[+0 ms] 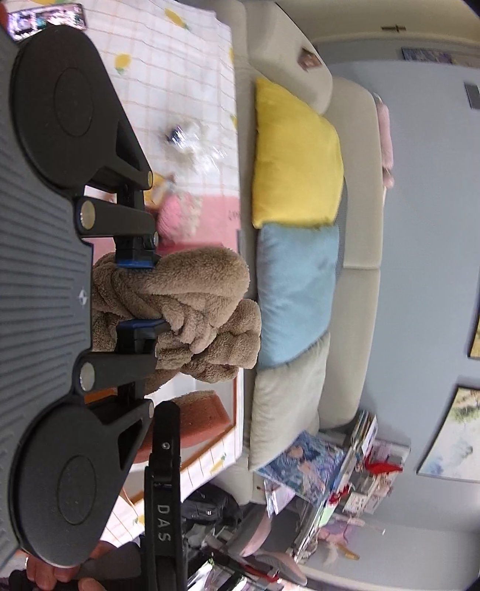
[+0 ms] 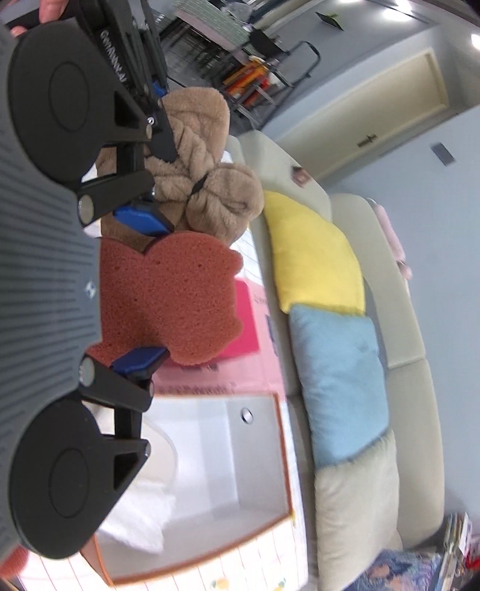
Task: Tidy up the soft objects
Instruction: 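Carry the brown towel and bear sponge with both tools over the orange box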
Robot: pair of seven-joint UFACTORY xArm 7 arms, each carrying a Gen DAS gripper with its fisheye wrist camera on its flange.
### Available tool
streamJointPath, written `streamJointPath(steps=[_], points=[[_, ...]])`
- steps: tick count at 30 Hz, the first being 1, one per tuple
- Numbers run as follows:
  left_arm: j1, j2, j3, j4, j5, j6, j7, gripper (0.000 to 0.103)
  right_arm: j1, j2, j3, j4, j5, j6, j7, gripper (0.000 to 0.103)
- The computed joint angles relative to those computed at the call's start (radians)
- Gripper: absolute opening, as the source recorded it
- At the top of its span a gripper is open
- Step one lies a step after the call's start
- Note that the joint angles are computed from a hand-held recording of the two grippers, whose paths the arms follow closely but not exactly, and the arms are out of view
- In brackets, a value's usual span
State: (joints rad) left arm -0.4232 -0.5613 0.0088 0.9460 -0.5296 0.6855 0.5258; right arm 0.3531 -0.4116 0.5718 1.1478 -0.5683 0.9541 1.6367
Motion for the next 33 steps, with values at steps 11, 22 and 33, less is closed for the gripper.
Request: streamJointPath(steps=[11, 22, 33], points=[[-0.071, 0.213, -0.106, 0.192, -0.019, 0.023, -0.003, 0.028, -0.052, -0.225, -0.069, -0.185, 0.1, 0.082, -0.126, 0.064], [-0.096, 0.453, -0.245, 0.351, 0.137, 0.073, -0.059, 0.028, -0.079, -0.294, -0.151, -0.359, 0.23, 0.171, -0.305, 0.065], [-0.119, 0.608, -0.281, 0.419, 0.293, 0.101, -0.125, 0.028, -0.082, -0.223, -0.165, -0.423, 0.243, 0.156, -0.404, 0.065]])
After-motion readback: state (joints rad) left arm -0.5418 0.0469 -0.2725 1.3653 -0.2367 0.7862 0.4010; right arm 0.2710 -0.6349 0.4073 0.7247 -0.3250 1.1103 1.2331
